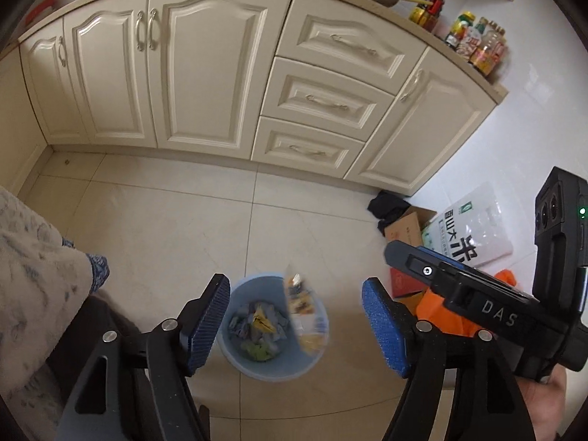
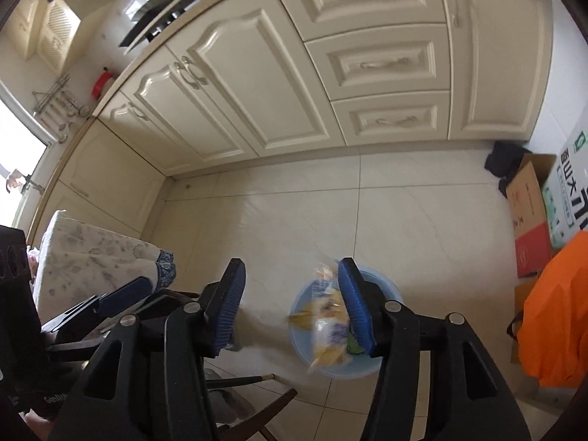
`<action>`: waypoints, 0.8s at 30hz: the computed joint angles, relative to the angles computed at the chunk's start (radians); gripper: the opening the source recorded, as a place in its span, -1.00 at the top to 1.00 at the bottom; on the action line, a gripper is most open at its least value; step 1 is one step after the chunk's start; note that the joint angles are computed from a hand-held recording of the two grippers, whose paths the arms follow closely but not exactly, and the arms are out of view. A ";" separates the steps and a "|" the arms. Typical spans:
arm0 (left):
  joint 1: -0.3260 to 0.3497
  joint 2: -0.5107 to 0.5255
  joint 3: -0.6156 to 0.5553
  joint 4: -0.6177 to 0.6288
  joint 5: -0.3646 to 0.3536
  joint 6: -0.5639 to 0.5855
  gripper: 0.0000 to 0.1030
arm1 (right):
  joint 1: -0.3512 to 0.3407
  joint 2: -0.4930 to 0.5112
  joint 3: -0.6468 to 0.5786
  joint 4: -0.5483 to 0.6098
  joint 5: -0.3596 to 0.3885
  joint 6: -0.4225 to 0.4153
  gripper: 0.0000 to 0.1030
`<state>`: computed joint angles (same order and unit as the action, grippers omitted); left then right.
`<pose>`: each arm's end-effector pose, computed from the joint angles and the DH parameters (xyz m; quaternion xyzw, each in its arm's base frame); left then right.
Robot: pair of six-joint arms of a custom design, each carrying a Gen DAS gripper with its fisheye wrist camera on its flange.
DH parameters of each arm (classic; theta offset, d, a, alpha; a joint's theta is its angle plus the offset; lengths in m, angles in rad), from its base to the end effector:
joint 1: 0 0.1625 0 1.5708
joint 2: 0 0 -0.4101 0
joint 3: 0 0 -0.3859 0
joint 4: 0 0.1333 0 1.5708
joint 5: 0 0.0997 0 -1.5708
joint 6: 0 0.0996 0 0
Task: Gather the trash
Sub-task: 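Open both tools over the blue bin to drop the packet and bag, then move both open tools back over the table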
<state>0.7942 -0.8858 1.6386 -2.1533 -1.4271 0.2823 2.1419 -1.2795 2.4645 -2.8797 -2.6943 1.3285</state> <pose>-0.3311 -0.5475 0.1022 0.5072 0.8547 0.0648 0.0901 0.2351 -0.2855 0.1674 -0.3429 -0.7727 0.4629 0.2667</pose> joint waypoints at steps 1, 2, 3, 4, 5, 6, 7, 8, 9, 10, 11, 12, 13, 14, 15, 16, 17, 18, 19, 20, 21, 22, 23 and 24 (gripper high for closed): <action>-0.003 0.002 -0.003 -0.005 0.008 -0.005 -0.49 | 0.001 -0.007 0.007 0.012 0.003 0.015 -0.13; -0.005 0.002 -0.006 -0.017 0.014 -0.011 -0.55 | 0.000 -0.009 0.009 0.027 0.003 0.031 -0.25; -0.004 -0.013 0.008 -0.030 0.018 -0.011 -0.62 | -0.001 -0.014 0.013 0.038 0.001 0.042 -0.42; -0.008 -0.017 0.006 -0.042 0.027 -0.015 -0.68 | 0.002 -0.020 0.012 0.064 -0.001 0.064 -0.52; -0.008 -0.044 0.032 -0.063 0.042 -0.011 -0.81 | 0.001 -0.020 0.014 0.071 -0.002 0.075 -0.74; -0.014 -0.064 0.050 -0.093 0.060 -0.007 -0.93 | 0.003 -0.023 0.009 0.098 -0.006 0.094 -0.93; -0.017 -0.093 0.075 -0.126 0.073 0.001 -0.97 | 0.006 -0.024 0.001 0.125 -0.012 0.111 -0.97; -0.016 -0.135 0.112 -0.155 0.078 0.013 -0.98 | 0.006 -0.021 -0.003 0.133 -0.016 0.114 -1.00; -0.021 -0.151 0.121 -0.174 0.087 0.015 -0.98 | 0.006 -0.020 -0.009 0.141 -0.018 0.114 -1.00; -0.025 -0.169 0.131 -0.181 0.097 0.015 -0.98 | 0.008 -0.018 -0.021 0.161 -0.018 0.118 -1.00; -0.027 -0.190 0.138 -0.180 0.107 0.014 -0.98 | 0.006 -0.016 -0.029 0.170 -0.018 0.116 -1.00; -0.031 -0.204 0.140 -0.181 0.114 0.009 -0.98 | 0.009 -0.011 -0.042 0.185 -0.020 0.117 -1.00; -0.032 -0.225 0.147 -0.179 0.120 0.007 -0.98 | 0.012 -0.003 -0.055 0.186 -0.022 0.107 -1.00; -0.029 -0.255 0.155 -0.174 0.123 0.006 -0.98 | 0.015 0.005 -0.066 0.180 -0.023 0.095 -1.00; -0.027 -0.290 0.170 -0.170 0.123 0.003 -0.98 | 0.018 0.014 -0.076 0.166 -0.025 0.074 -1.00; -0.026 -0.310 0.175 -0.171 0.125 -0.004 -0.98 | 0.024 0.025 -0.093 0.165 -0.030 0.059 -1.00; -0.020 -0.335 0.176 -0.166 0.128 -0.004 -0.98 | 0.031 0.037 -0.114 0.169 -0.037 0.044 -1.00; -0.018 -0.356 0.177 -0.166 0.134 -0.008 -0.98 | 0.037 0.050 -0.135 0.166 -0.044 0.022 -1.00; -0.013 -0.385 0.179 -0.164 0.139 -0.007 -0.98 | 0.044 0.068 -0.162 0.154 -0.049 -0.010 -1.00; -0.002 -0.421 0.182 -0.159 0.144 -0.001 -0.98 | 0.051 0.089 -0.191 0.137 -0.055 -0.048 -1.00; 0.010 -0.451 0.174 -0.146 0.147 0.007 -0.98 | 0.059 0.111 -0.220 0.111 -0.061 -0.094 -1.00; 0.015 -0.474 0.170 -0.145 0.156 0.006 -0.98 | 0.068 0.137 -0.254 0.084 -0.067 -0.145 -1.00; 0.022 -0.498 0.164 -0.143 0.167 0.006 -0.98 | 0.078 0.167 -0.292 0.054 -0.074 -0.204 -1.00; 0.028 -0.521 0.162 -0.143 0.177 0.004 -0.98 | 0.088 0.201 -0.336 0.024 -0.081 -0.267 -1.00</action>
